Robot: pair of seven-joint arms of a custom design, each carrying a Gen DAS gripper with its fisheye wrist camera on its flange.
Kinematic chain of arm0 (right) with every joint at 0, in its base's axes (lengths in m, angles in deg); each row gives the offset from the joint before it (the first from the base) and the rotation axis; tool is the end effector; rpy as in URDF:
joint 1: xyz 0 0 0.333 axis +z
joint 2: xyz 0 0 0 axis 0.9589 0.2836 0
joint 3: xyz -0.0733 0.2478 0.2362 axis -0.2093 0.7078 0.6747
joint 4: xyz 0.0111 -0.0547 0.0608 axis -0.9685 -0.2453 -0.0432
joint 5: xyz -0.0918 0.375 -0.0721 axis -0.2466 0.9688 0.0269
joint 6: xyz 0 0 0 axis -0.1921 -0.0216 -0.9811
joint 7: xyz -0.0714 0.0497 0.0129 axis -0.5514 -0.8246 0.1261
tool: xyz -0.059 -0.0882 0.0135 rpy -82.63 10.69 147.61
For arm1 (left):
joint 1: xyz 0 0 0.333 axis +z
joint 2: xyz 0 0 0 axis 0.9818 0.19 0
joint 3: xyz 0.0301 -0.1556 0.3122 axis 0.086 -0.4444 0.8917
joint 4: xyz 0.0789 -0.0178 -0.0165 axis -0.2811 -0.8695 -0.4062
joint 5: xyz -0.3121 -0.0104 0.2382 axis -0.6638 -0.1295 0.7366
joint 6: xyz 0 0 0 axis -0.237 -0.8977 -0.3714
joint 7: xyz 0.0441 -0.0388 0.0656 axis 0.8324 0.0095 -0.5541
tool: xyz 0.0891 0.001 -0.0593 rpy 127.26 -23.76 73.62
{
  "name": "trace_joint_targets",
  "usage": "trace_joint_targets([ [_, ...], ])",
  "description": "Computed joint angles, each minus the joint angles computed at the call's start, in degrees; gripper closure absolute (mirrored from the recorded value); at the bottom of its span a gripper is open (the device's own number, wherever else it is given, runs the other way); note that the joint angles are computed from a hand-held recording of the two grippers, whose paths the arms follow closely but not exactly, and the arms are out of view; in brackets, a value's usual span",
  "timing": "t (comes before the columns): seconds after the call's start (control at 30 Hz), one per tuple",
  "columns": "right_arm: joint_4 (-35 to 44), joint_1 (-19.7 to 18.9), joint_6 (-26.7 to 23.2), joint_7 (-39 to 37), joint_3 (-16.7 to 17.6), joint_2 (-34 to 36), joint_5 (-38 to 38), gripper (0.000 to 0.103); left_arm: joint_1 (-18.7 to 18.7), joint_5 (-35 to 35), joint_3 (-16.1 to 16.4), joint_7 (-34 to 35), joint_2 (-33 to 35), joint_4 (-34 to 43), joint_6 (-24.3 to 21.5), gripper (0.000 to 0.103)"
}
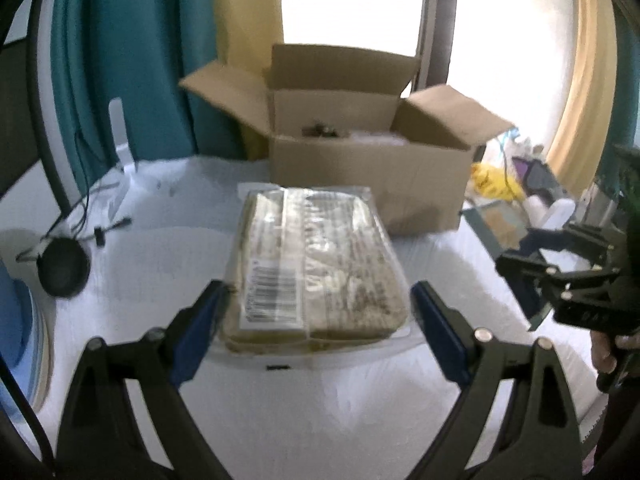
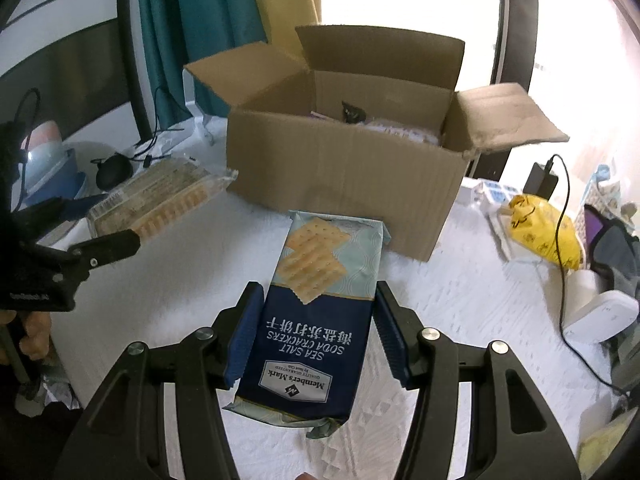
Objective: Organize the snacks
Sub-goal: 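Lower the biscuit tray and cracker box into the box with both grippers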
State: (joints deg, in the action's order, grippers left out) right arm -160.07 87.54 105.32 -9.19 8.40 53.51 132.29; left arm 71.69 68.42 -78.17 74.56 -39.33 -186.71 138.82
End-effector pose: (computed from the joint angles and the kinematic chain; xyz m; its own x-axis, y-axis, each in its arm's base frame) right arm 0.5769 0.1695 0.4570 0.7959 -0.6045 0.0338 -0.4135 -0.5836 -0.6989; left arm 0.4351 -0.2125 0.4632 0.2965 -0.9487 0.1095 -0.5627 -0.2661 -0.7827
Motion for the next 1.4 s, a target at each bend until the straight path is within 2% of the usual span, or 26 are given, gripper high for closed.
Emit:
trace_joint_targets([
  [0.37,5.64,0.12,0.71,2.06,0.33,2.07,-1.28,0.044,2.01,6.25,1.41,-0.29,2.26,6.40,1.95,0.010],
  [0.7,13.16,-0.22,1.19,5.71,1.08,6.76,-4.04,0.044,3.01,9.11,3.55,1.90,7.82,13.80,3.97,0.010],
  [1.03,23.42,0.09,2.07,12.55,1.99,13.72,-9.69,0.044,3.68,10.25,6.31,2.90,13.92,20.33,5.75,0.010],
  [1.4,37.68,0.53,1.75,21.80,2.06,23.13,-16.67,0.044,3.55,8.47,9.25,8.23,21.33,29.41,7.06,0.010],
])
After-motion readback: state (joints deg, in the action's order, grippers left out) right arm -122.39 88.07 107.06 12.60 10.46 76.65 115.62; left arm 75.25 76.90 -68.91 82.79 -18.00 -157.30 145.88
